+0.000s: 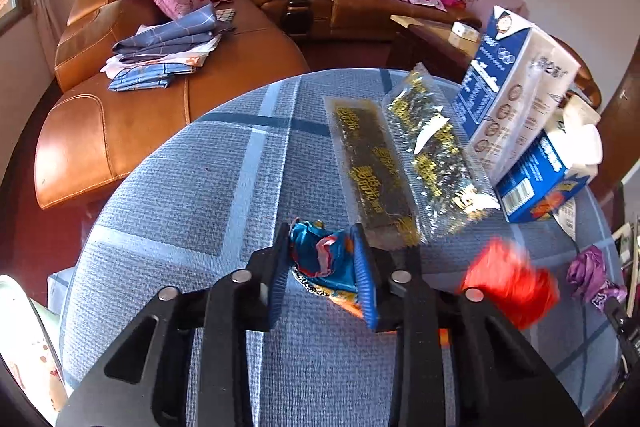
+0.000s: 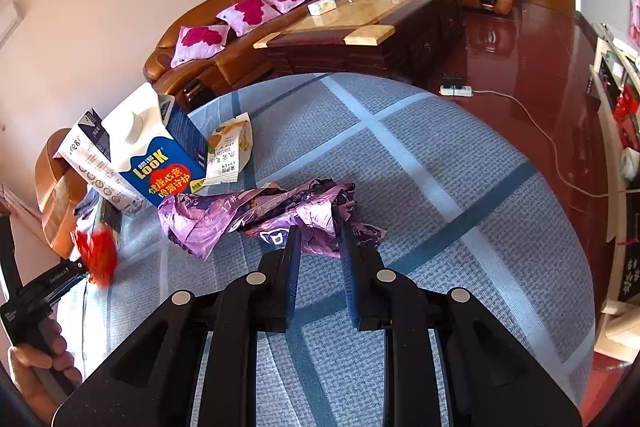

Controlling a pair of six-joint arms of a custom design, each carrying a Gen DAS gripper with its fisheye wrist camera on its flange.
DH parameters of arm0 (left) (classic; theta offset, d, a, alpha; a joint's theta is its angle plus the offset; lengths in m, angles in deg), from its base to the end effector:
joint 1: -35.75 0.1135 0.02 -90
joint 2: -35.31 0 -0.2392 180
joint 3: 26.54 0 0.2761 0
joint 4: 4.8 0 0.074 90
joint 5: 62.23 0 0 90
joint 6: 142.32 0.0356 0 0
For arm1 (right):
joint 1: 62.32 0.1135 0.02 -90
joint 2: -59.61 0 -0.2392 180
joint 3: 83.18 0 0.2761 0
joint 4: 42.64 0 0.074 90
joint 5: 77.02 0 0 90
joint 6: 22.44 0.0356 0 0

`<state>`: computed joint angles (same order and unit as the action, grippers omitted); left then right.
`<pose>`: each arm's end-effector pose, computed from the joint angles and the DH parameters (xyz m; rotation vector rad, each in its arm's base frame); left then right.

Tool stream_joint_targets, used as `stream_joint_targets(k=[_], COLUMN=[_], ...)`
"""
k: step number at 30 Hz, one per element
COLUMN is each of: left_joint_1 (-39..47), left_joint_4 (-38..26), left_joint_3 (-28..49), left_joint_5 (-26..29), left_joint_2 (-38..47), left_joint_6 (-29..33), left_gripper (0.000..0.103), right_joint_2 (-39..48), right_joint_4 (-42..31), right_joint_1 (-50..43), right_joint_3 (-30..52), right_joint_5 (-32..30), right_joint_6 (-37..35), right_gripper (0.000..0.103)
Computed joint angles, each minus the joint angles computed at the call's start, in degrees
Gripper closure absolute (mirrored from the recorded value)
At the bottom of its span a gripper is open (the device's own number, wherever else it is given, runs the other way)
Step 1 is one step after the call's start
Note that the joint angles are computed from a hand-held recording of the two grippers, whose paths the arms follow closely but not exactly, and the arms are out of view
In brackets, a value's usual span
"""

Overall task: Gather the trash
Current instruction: 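Grasp the purple wrapper with the right gripper while the left grasps the colourful snack wrapper, then carry the snack wrapper and purple wrapper over the green bin with both grippers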

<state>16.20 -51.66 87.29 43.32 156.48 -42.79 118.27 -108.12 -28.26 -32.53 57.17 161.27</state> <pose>0.4501 -0.1699 0.1951 0.7381 2.4043 -0.4126 0.1773 0.0899 0.1839 1.2765 1.9510 -0.1127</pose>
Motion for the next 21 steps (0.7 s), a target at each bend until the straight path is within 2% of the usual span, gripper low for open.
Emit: stream_joint_targets(k=[8,14,18,21], left_joint_1=[2.92,6.68,8.27,10.05], left_joint_4=[6.05,9.72,9.65,7.22], left_joint_3=[-15.24,-27.67,-32.02,-32.84], left_joint_5=[0.42,2.52,1.57,2.44], left_joint_2=[-12.94,-24.66,-29.77,-31.71], left_joint_6=[2.10,4.32,5.08,5.73], left_gripper=[0.078,0.078,0.078,0.078], right_joint_2=[-0.19,4.91,10.30,13.40], right_joint_4=[-7.84,-12.00,-13.22,-13.30], right_joint_1=[6.88,13.74,17.79,20.01], right_joint_3=[2.80,7.72,11.32,13.37], right_joint_5=[4.15,6.04,6.56,6.47], right_joint_6=[8.24,14.34,17.77,19.20], right_gripper=[0.083,0.083,0.083,0.083])
